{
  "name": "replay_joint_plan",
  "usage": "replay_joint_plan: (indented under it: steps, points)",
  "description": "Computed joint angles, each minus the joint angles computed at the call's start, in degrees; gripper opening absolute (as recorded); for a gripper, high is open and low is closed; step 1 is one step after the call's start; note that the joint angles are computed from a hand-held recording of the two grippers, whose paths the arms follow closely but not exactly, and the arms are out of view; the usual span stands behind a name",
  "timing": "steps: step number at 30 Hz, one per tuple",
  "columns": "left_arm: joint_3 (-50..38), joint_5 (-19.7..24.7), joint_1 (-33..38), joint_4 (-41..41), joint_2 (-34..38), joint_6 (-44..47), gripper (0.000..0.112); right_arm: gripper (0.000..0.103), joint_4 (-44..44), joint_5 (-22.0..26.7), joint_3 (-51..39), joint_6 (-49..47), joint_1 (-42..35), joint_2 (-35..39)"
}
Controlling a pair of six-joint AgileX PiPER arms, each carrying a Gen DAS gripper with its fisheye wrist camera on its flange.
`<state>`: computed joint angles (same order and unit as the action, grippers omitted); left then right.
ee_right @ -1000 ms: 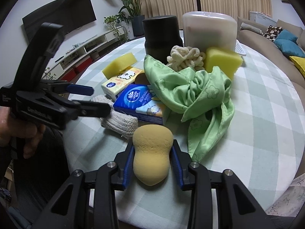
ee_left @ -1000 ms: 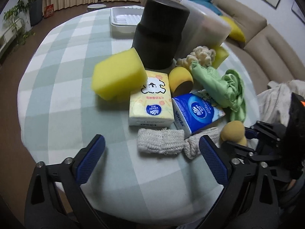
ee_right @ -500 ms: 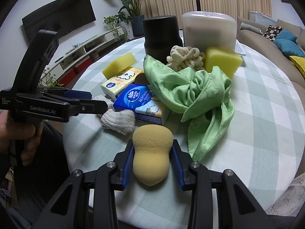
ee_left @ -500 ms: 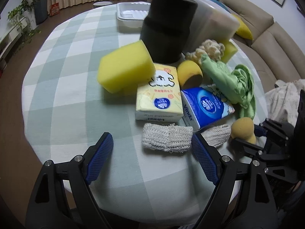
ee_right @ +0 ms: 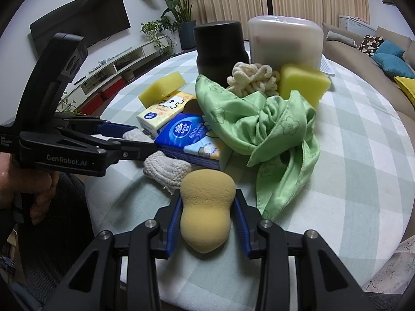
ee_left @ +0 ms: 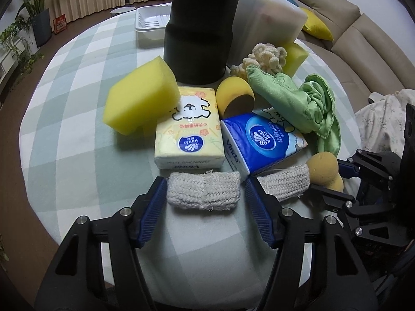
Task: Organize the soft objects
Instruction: 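Grasp the white knitted scrubber with the left gripper while the right gripper holds the tan sponge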
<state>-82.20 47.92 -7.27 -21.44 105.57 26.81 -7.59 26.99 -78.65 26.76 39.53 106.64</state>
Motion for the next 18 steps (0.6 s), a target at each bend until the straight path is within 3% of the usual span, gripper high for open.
replay_joint_plan:
  steps: [3, 5, 18]
  points:
    - [1.1, -0.8, -0.1, 0.4, -0.7, -0.1, 0.059, 0.039, -0.6, 0.3, -0.3, 0.2, 0.1, 0.1]
    - [2.5, -1.9, -0.5, 0.5, -1.6, 0.2, 0.051, 0.039, -0.9, 0.6, -0.6, 0.3, 0.2, 0.3]
    - [6.7, -5.7, 2.1, -5.6, -5.4, 3.4, 0.050, 0.035, -7.7, 1.7, -1.6, 5.6, 1.8, 0.5]
